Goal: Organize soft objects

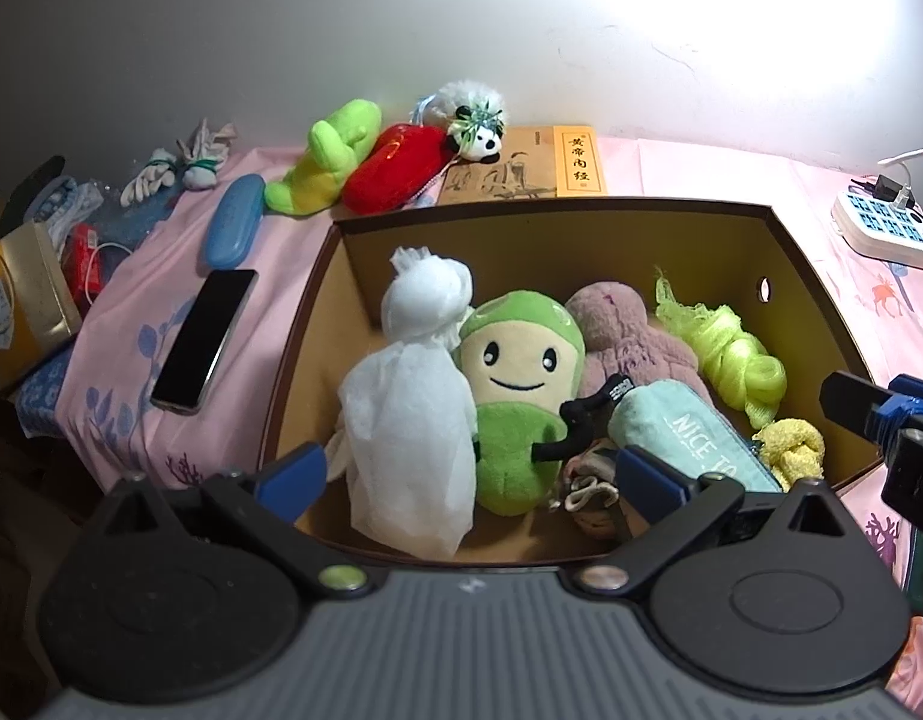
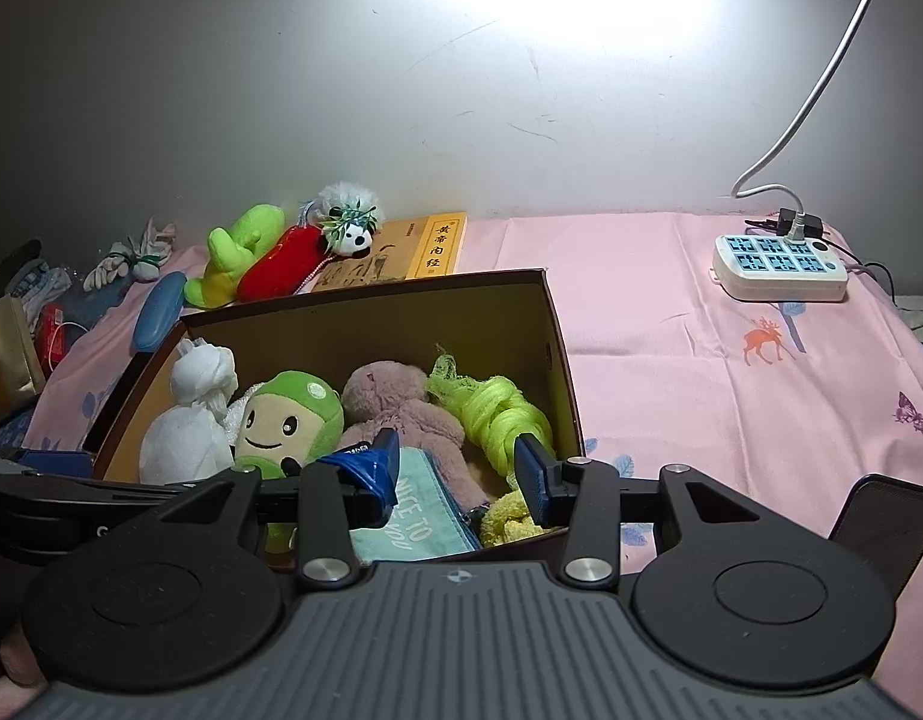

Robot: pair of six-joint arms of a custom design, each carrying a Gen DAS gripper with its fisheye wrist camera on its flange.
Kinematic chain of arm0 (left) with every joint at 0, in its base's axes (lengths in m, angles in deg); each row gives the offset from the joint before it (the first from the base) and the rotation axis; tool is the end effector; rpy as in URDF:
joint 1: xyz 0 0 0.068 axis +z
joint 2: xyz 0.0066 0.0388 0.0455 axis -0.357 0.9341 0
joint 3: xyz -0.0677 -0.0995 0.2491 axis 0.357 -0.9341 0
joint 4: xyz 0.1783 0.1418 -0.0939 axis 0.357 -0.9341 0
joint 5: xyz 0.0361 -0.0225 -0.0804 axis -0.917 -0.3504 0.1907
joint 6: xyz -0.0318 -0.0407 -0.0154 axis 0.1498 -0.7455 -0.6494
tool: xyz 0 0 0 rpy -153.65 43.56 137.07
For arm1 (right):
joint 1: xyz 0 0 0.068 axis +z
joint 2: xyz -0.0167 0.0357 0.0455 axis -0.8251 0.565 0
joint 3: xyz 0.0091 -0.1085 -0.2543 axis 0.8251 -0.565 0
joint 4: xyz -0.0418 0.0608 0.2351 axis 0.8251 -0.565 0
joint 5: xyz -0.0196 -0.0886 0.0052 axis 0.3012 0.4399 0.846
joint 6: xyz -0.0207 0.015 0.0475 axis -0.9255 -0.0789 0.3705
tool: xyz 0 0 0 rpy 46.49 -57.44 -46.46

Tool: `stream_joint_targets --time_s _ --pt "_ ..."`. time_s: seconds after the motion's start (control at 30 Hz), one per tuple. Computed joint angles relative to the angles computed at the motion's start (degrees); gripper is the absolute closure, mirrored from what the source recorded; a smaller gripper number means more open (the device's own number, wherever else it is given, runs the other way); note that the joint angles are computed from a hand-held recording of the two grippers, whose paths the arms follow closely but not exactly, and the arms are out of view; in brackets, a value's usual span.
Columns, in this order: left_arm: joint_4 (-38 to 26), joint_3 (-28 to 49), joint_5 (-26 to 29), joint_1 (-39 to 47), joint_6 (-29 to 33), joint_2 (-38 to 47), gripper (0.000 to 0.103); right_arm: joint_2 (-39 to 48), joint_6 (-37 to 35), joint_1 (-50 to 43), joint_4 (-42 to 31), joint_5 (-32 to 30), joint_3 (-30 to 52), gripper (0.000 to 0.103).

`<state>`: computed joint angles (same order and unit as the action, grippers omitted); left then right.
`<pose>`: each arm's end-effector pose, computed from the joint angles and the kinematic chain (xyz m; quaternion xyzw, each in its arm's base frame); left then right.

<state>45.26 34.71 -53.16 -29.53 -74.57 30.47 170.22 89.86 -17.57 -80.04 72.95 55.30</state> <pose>0.3494 -0.0500 0.2151 0.0982 0.9383 0.0271 0.3306 0.2728 0.1930 0.1777 0.1057 0.9031 0.0570 0.4122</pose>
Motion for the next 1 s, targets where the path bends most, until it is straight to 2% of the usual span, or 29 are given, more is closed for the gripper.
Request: stream_joint_targets --time_s 1.0 --pt "-2.06 2.11 1.86 0.11 -0.04 3.06 0.001 0.69 0.45 -0.60 0.21 -0.39 -0.22 0.077"
